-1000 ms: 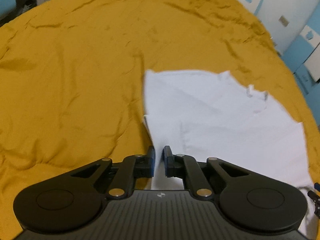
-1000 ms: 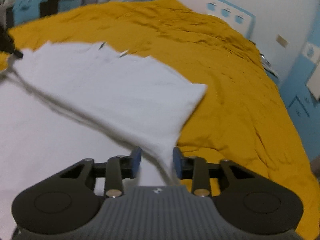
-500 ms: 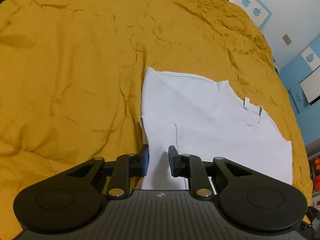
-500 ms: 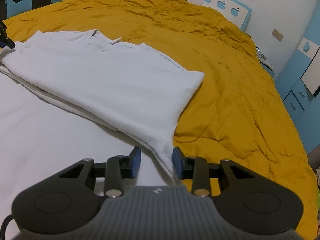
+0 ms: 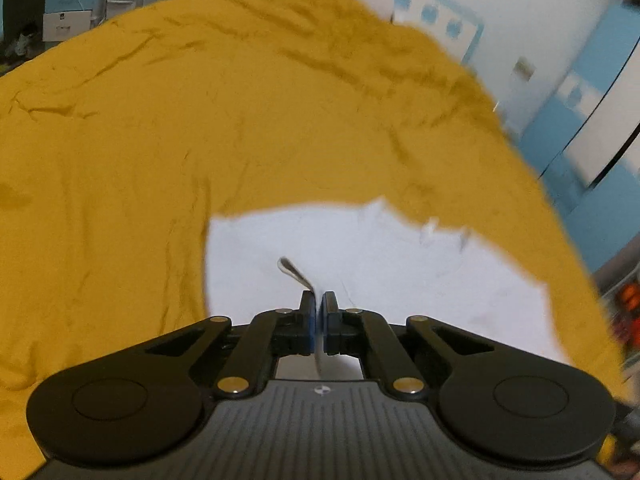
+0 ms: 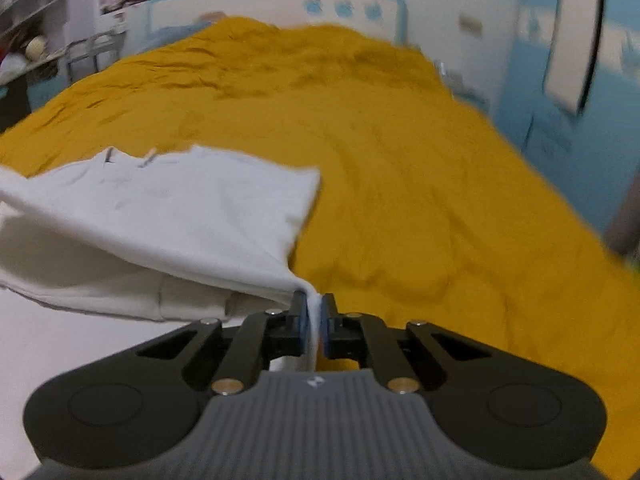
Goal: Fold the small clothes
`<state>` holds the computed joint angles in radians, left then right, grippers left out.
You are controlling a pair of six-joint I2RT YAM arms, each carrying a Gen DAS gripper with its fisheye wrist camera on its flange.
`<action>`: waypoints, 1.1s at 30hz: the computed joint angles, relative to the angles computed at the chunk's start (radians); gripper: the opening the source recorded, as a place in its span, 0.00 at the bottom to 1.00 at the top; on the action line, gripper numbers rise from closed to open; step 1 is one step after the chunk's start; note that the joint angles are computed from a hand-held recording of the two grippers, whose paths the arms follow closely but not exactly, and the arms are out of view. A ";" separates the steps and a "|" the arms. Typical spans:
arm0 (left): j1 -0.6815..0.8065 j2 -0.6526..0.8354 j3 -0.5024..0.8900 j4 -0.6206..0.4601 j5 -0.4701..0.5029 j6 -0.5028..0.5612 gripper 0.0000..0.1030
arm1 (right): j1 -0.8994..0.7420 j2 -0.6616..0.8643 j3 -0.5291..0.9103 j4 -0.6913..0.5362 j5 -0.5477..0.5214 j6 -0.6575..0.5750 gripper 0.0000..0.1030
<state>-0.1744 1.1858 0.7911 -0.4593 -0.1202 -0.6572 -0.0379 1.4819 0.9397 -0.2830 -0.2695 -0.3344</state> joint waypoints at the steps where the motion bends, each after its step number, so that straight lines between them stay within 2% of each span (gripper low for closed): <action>1: -0.007 0.028 -0.008 -0.001 -0.010 -0.003 0.03 | -0.004 0.011 0.003 -0.018 -0.007 -0.013 0.00; 4: 0.012 0.103 -0.054 0.012 0.024 -0.033 0.03 | 0.000 0.030 0.010 -0.060 -0.015 -0.060 0.00; 7: 0.036 0.108 -0.113 0.073 0.053 -0.036 0.04 | -0.014 0.062 0.068 -0.138 -0.037 -0.052 0.02; 11: 0.065 0.111 -0.126 0.107 0.093 -0.016 0.05 | -0.052 0.062 0.153 -0.222 -0.128 -0.022 0.15; 12: 0.076 0.113 -0.130 0.119 0.108 -0.012 0.05 | -0.059 0.076 0.191 -0.242 -0.161 -0.005 0.23; 15: 0.100 0.102 -0.150 0.152 0.138 -0.020 0.10 | -0.047 0.158 0.307 -0.248 -0.217 0.082 0.28; 18: 0.108 0.105 -0.167 0.184 0.147 -0.030 0.15 | 0.008 0.280 0.417 -0.204 -0.159 0.167 0.28; 24: 0.094 0.099 -0.190 0.218 0.132 -0.043 0.15 | 0.062 0.584 0.698 -0.196 -0.100 0.370 0.29; 27: 0.097 0.069 -0.213 0.227 0.136 -0.033 0.09 | 0.074 0.673 0.790 -0.200 -0.088 0.423 0.28; 28: 0.095 0.028 -0.237 0.217 0.132 -0.030 0.07 | 0.077 0.699 0.818 -0.208 -0.086 0.437 0.24; 29: 0.091 0.019 -0.241 0.216 0.122 -0.027 0.05 | 0.077 0.719 0.840 -0.214 -0.094 0.444 0.01; 31: 0.082 -0.015 -0.256 0.224 0.106 -0.022 0.03 | 0.072 0.727 0.841 -0.202 -0.136 0.455 0.00; 33: 0.081 -0.052 -0.271 0.238 0.097 -0.014 0.03 | 0.063 0.681 0.765 -0.102 -0.134 0.461 0.00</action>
